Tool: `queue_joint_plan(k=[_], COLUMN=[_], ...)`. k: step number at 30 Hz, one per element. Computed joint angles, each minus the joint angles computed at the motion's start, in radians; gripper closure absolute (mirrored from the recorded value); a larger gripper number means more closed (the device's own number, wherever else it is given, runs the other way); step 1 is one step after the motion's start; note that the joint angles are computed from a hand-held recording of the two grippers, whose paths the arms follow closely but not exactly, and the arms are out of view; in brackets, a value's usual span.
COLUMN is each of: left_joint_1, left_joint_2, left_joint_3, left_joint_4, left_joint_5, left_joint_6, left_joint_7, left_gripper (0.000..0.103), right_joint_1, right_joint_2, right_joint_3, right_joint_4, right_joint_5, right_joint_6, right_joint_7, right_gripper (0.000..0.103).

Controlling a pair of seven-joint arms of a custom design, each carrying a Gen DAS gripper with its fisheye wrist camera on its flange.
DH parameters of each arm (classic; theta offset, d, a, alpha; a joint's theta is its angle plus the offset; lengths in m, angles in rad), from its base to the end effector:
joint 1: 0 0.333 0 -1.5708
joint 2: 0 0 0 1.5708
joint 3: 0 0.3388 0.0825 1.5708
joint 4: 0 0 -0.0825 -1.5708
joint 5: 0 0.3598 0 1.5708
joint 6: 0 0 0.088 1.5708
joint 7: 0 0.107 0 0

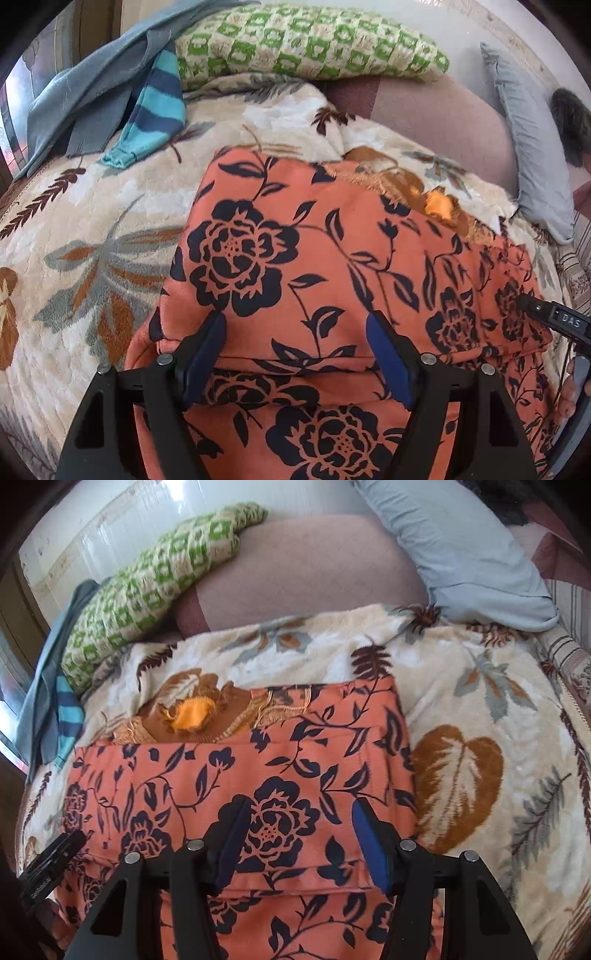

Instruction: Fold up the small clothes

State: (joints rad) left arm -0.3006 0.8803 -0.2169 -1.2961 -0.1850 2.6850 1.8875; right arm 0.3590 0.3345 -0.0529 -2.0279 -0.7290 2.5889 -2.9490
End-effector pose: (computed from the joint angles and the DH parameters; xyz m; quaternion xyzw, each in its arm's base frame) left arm 0.7113 -0.3334 0.3057 -0.4609 0.8400 -0.2800 0.0598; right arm 0.5745 0.1966 0.3401 -0.3346 0.9084 -0.1955 0.1568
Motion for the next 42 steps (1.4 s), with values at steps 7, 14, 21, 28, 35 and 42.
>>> queue_joint_plan(k=[7, 14, 21, 28, 35, 42], left_joint_1=[-0.084, -0.099, -0.032, -0.093, -0.030, 0.022], left_joint_2=[-0.009, -0.010, -0.021, -0.036, 0.078, 0.049], left_joint_3=[0.084, 0.096, 0.015, 0.171, 0.107, 0.063], left_joint_4=[-0.030, -0.077, -0.051, -0.059, 0.147, 0.095], left_joint_5=[0.132, 0.151, 0.109, 0.106, 0.154, 0.123], left_joint_6=[0.039, 0.136, 0.057, 0.178, -0.099, -0.034], left_joint_7=[0.008, -0.025, 0.038, -0.102, -0.107, -0.040], left_gripper=[0.009, 0.000, 0.000, 0.000, 0.000, 0.000], right_joint_1=[0.009, 0.041, 0.069, 0.084, 0.120, 0.135], right_joint_2=[-0.005, -0.055, 0.075, 0.045, 0.243, 0.101], right_joint_3=[0.004, 0.005, 0.010, 0.018, 0.044, 0.040], right_joint_4=[-0.024, -0.059, 0.051, 0.084, 0.335, 0.134], right_joint_5=[0.040, -0.128, -0.054, -0.038, 0.084, 0.132], right_joint_6=[0.029, 0.049, -0.009, 0.020, -0.078, 0.021], right_joint_7=[-0.054, 0.084, -0.063, -0.157, -0.368, -0.336], right_gripper=[0.044, 0.044, 0.041, 0.043, 0.042, 0.041])
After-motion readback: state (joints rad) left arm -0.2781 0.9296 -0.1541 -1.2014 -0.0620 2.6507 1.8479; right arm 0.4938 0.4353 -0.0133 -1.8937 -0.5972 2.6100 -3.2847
